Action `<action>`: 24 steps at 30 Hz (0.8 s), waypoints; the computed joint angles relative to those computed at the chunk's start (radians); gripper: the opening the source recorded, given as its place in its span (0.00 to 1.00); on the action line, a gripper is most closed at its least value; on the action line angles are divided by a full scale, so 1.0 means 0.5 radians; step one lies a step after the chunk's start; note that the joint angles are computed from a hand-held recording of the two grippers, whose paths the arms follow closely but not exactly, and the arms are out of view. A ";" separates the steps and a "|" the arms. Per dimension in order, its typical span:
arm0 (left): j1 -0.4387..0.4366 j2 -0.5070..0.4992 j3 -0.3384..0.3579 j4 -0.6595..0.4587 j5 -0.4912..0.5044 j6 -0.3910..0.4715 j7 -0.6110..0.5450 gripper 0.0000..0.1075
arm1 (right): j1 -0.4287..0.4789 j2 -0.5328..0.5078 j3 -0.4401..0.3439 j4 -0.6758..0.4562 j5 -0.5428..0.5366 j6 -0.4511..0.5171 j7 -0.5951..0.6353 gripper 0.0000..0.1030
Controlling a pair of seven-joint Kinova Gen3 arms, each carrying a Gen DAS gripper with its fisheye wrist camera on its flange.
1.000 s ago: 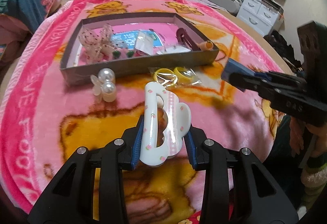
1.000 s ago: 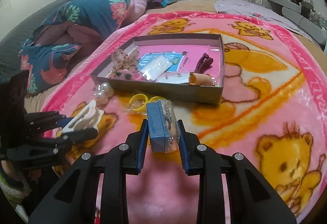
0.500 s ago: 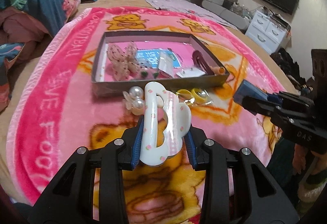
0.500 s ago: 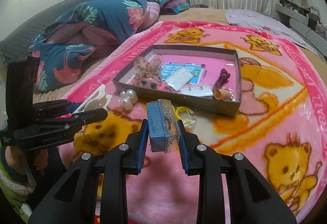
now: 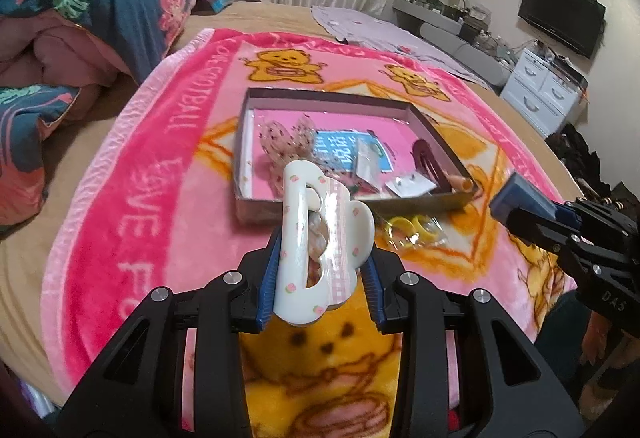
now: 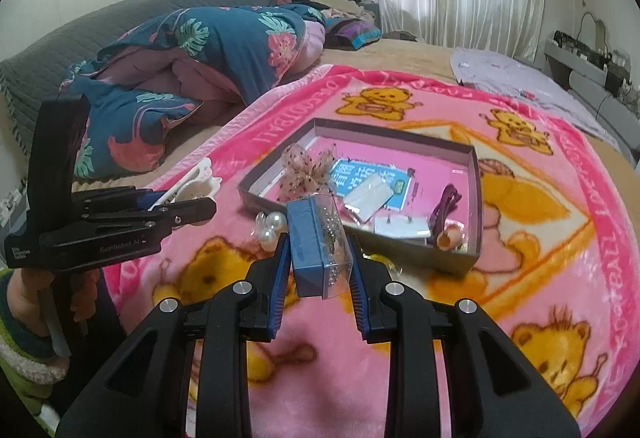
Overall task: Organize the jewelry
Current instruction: 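Carry the claw clip into the box with the left tool while the right tool carries the blue case there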
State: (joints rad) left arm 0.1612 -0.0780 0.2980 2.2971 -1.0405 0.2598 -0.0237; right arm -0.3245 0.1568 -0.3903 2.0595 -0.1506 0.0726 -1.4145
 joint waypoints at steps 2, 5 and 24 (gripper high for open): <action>-0.001 0.007 -0.024 -0.018 0.035 0.003 -0.052 0.26 | -0.135 0.002 0.132 -0.018 0.053 -0.004 -0.048 0.26; -0.001 0.027 -0.057 -0.055 0.087 0.013 -0.138 0.26 | -0.245 0.016 0.241 -0.048 0.123 -0.012 -0.103 0.26; 0.149 0.265 -0.386 -0.385 0.460 -0.010 -0.691 0.26 | -0.059 0.222 0.124 -0.311 0.154 0.029 -0.061 0.26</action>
State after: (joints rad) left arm 0.2358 0.0547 0.1047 2.1047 -0.8106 0.2546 -0.3692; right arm -0.3539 0.2680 -0.3281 1.9040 -0.0735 0.0869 -1.4451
